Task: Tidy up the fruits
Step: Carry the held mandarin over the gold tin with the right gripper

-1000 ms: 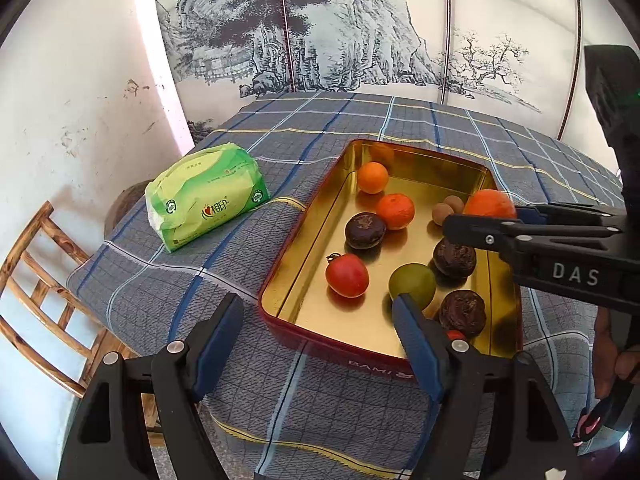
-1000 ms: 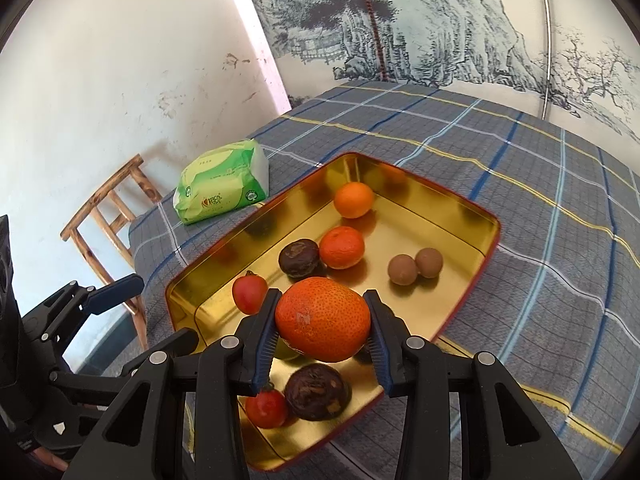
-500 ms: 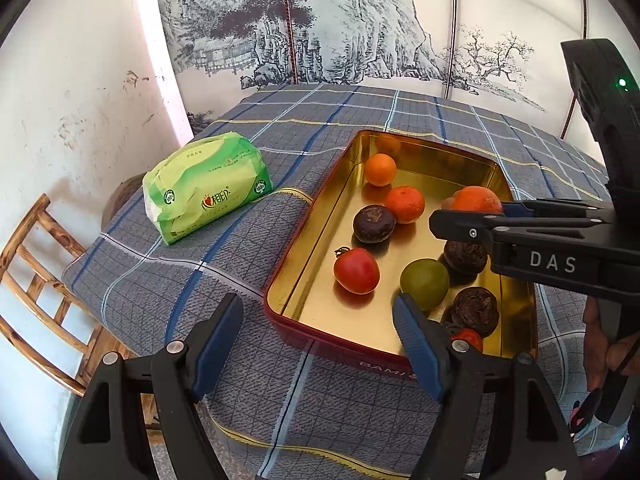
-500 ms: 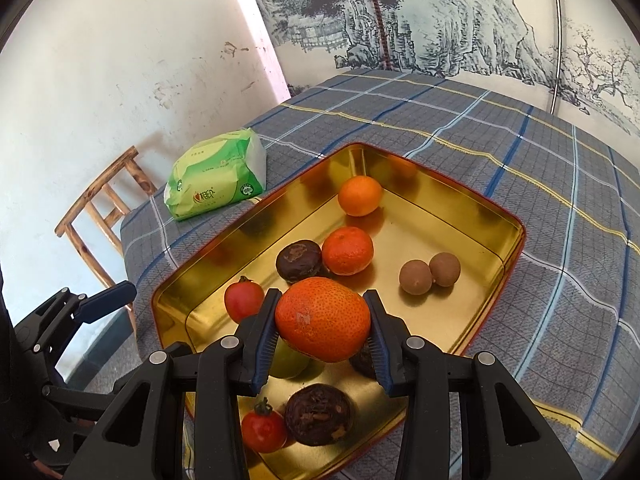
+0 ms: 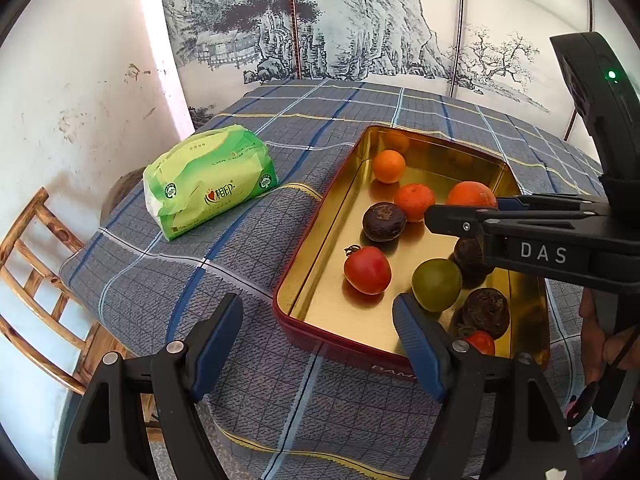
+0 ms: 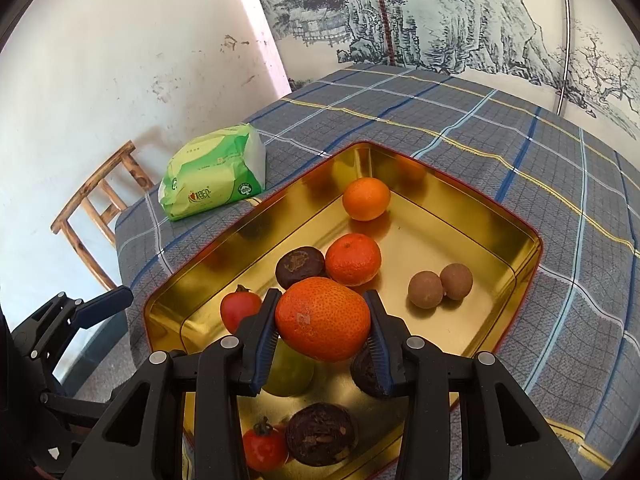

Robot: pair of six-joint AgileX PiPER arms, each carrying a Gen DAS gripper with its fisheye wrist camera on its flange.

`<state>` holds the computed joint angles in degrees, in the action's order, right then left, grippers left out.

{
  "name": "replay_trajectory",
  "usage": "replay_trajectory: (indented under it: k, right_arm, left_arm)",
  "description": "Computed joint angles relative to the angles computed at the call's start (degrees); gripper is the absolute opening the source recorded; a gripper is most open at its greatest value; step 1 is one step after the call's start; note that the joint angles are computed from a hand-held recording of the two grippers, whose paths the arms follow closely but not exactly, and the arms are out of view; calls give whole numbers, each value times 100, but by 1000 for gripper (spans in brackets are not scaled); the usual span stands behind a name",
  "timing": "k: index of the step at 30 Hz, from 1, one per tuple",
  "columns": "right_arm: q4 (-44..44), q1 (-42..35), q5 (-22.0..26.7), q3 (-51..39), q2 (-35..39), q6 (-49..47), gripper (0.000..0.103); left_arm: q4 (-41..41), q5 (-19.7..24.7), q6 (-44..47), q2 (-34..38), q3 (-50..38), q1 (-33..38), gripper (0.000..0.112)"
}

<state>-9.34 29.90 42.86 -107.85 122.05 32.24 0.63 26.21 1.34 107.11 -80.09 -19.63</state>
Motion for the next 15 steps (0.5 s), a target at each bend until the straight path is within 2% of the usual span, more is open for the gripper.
replay_trajectory:
  k: [15]
  right_arm:
    - [81, -42, 185, -360, 275, -47, 42]
  left_arm:
    - [-96, -14, 87, 88, -25, 35, 74]
